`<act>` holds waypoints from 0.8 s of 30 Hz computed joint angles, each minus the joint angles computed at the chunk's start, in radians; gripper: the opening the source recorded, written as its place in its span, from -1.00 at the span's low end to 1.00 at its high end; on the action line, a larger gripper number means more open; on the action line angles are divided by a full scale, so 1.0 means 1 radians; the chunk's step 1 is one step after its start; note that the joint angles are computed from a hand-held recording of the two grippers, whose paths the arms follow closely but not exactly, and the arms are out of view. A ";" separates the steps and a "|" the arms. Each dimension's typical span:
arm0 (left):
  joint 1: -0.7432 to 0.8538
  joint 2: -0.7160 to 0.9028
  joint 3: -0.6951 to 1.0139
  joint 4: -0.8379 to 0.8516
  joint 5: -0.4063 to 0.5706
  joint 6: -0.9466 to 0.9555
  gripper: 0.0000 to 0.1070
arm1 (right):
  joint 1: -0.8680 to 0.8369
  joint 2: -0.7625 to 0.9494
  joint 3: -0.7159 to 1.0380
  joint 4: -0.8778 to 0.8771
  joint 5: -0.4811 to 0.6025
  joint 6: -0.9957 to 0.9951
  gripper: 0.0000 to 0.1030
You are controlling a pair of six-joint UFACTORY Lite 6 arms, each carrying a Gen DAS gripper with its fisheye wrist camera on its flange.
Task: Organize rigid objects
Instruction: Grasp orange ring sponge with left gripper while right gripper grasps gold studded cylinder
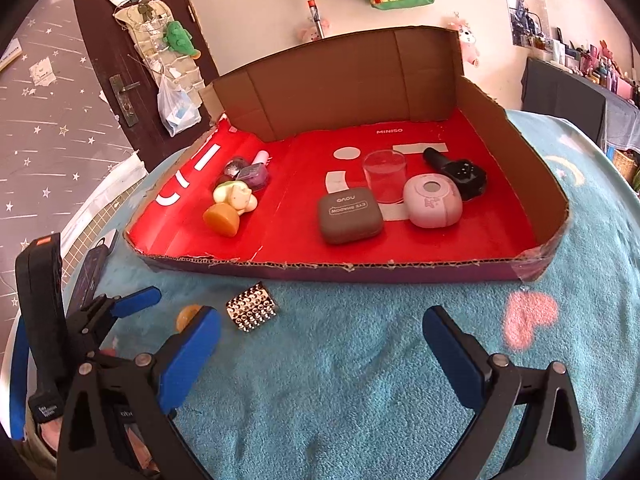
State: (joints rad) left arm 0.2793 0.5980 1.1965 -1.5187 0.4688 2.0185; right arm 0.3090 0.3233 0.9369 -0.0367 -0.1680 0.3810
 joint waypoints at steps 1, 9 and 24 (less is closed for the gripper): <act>0.006 0.006 0.009 0.010 0.015 -0.009 0.92 | 0.009 0.016 0.017 -0.003 0.005 -0.001 0.98; -0.006 -0.024 -0.048 -0.070 0.033 0.137 0.65 | 0.045 0.139 0.153 -0.237 0.046 0.204 0.51; 0.002 -0.045 -0.076 -0.096 0.082 0.242 -0.33 | 0.067 0.200 0.227 -0.529 0.065 0.481 -0.24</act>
State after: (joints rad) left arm 0.2810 0.5526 1.1201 -1.6149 0.5509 2.2601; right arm 0.3760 0.5231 1.1642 -0.5661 -0.1028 0.8621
